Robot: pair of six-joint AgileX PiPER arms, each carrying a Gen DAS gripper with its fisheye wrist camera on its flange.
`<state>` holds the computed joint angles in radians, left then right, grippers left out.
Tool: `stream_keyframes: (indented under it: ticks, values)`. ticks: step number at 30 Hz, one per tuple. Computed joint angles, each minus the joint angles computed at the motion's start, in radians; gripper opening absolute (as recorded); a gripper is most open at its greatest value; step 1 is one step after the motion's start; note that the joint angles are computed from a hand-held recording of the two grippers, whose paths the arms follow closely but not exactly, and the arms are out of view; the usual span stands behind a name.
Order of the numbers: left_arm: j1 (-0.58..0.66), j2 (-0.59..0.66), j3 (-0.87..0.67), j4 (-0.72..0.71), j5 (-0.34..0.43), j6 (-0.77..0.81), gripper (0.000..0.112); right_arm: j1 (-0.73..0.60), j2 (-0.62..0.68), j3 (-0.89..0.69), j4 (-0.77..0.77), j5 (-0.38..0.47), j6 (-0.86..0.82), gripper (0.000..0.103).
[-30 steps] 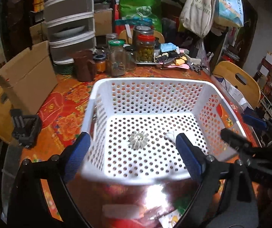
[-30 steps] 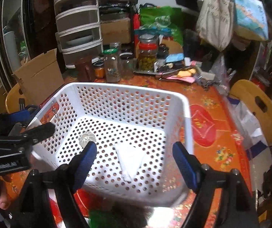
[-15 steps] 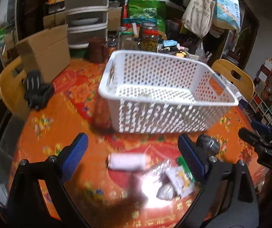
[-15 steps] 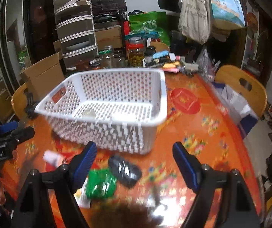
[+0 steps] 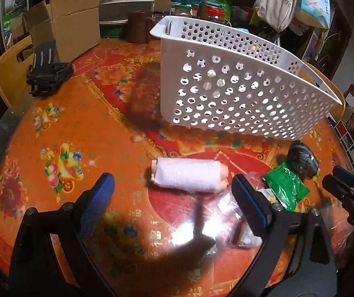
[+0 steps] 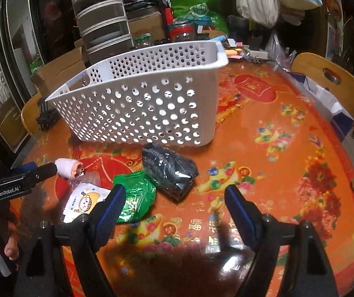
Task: Organize soft objects
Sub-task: 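Grasp the white rolled towel with the left tool while the right tool grasps the black bundle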
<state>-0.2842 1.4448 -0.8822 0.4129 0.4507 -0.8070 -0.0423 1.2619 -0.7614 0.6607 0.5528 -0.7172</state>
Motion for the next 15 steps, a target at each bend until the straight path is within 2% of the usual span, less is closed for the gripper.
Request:
stream_keyframes:
  ticks: [6, 15]
  values:
    - [0.014, 0.091, -0.070, -0.051, 0.002, 0.063, 0.094, 0.042, 0.076, -0.030, -0.002, -0.041, 0.002, 0.082]
    - [0.018, 0.156, -0.115, -0.082, 0.002, 0.104, 0.094, 0.052, 0.140, -0.065, 0.016, -0.056, -0.017, 0.082]
